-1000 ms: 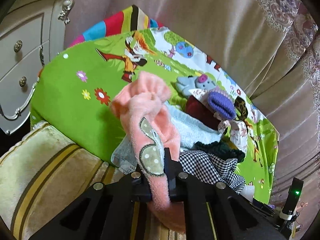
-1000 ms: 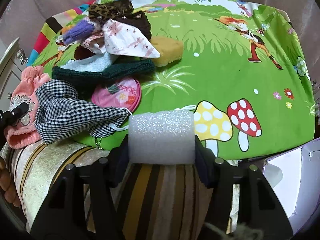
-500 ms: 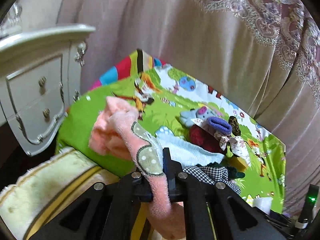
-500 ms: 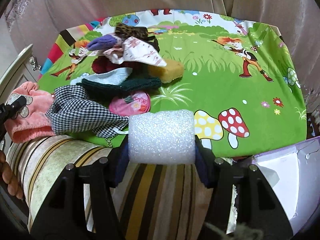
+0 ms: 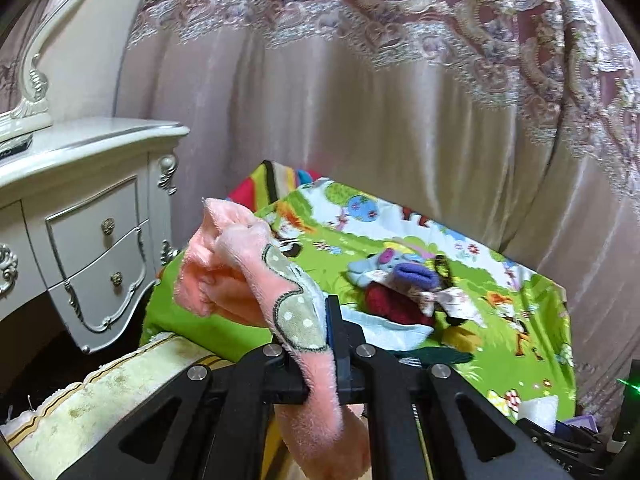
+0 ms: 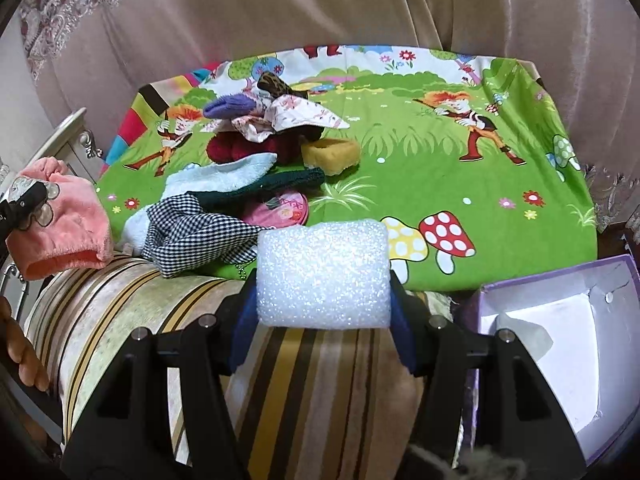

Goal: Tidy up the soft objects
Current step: 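Grasp the pink fleece hat with the left tool while the right tool grasps the white foam block, then carry the hat and foam block into the box and release both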

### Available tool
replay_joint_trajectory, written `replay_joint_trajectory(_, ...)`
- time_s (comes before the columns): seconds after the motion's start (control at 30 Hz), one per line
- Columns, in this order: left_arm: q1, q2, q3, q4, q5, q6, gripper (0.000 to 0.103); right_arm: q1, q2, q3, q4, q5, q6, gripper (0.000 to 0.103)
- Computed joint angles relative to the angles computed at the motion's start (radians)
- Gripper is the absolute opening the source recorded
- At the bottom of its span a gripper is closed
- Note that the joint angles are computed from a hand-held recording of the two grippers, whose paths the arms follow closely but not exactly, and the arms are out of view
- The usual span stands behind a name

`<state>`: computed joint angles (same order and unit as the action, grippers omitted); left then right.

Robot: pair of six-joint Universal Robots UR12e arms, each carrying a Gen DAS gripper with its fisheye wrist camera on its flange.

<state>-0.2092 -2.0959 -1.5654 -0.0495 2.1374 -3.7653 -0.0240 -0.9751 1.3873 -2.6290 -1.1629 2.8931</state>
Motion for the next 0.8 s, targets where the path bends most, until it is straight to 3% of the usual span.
replay_joint_trajectory(0.23,-0.014,0.003,0.010,0.033,-0.121,0.057,0.007,-0.019,-0.034,0.045,-0.039,0.023,0.012,0.062)
replay_joint_trajectory(0.8,-0.050,-0.032,0.104,-0.031,-0.412,0.136,0.007,-0.093,-0.090,0.128,-0.130,0.018,0.083,0.062)
